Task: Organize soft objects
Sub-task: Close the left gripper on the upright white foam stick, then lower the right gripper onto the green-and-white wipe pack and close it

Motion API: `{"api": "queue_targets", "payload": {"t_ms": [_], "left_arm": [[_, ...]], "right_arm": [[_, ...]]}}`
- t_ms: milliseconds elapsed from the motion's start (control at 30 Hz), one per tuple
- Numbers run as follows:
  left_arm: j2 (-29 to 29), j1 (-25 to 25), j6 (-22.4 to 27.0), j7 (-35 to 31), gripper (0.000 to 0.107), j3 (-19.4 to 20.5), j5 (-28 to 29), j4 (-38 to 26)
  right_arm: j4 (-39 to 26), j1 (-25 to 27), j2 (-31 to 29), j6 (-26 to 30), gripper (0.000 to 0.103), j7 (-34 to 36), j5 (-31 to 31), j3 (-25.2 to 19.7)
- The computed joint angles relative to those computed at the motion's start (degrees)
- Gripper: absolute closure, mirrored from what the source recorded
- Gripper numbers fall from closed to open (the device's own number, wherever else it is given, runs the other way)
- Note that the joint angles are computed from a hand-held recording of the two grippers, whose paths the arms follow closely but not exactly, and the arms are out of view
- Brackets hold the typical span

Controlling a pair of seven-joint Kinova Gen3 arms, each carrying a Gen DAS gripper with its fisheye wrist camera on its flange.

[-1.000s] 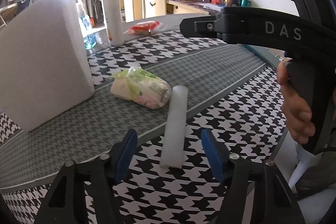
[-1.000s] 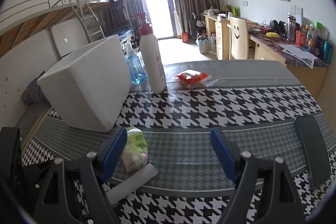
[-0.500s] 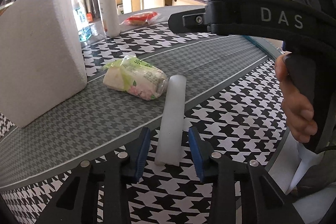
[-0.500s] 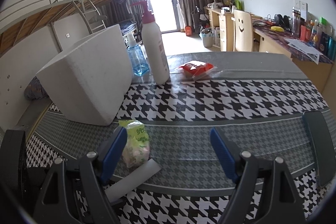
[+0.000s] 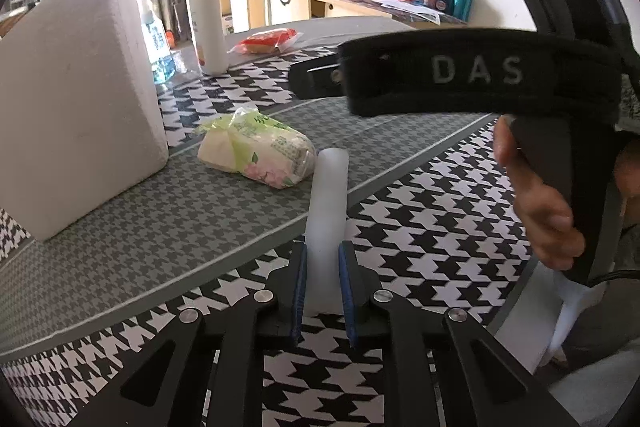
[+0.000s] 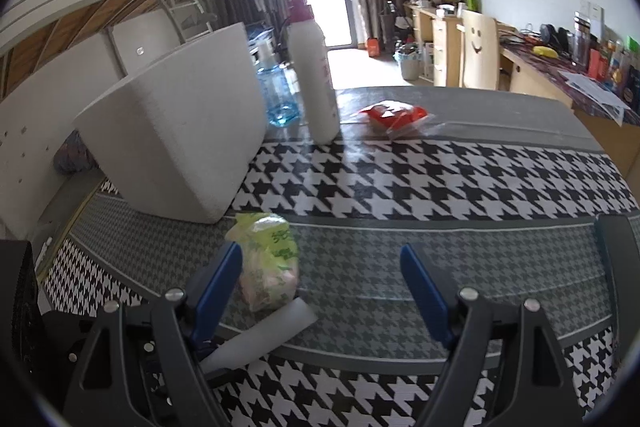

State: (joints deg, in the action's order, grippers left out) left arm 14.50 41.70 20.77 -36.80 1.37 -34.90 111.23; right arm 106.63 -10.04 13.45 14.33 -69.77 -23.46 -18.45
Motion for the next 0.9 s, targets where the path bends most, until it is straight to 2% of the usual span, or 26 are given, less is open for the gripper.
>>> {"api": "queue_targets", "payload": {"t_ms": [200,367,467,733,900], "left_arm": [[-1.72,-0.92,-1.28,-1.64,0.09,1.31,1.19,2.32],[-3.45,-2.14,-1.82,-2.79,0.09,2.45,3.1,4.23],[-4.36,-2.19,-2.24,-2.42,0.09,2.73,2.87,5.51],[-5.99,-7.08,-3.44,-9.27,0.09,5.7,9.58,7.19],[-7.14,-8.51,-3.65,-11.83,0.09,6.54,12.43,8.09]], "right_arm": [[-2.0,-0.29,1.56,2.64,0.019,0.82,0.42,-0.09],[-3.23,-3.2,2.35,4.27,0.019,-0.56,2.49,2.19],[-3.79,-2.62,2.85,5.2,0.019,0.68,2.13,1.19],[-5.31,-7.07,3.97,6.69,0.019,-0.75,6.37,3.27],[-6.75,-8.26,5.24,8.42,0.029,-0.52,8.0,3.4]]}}
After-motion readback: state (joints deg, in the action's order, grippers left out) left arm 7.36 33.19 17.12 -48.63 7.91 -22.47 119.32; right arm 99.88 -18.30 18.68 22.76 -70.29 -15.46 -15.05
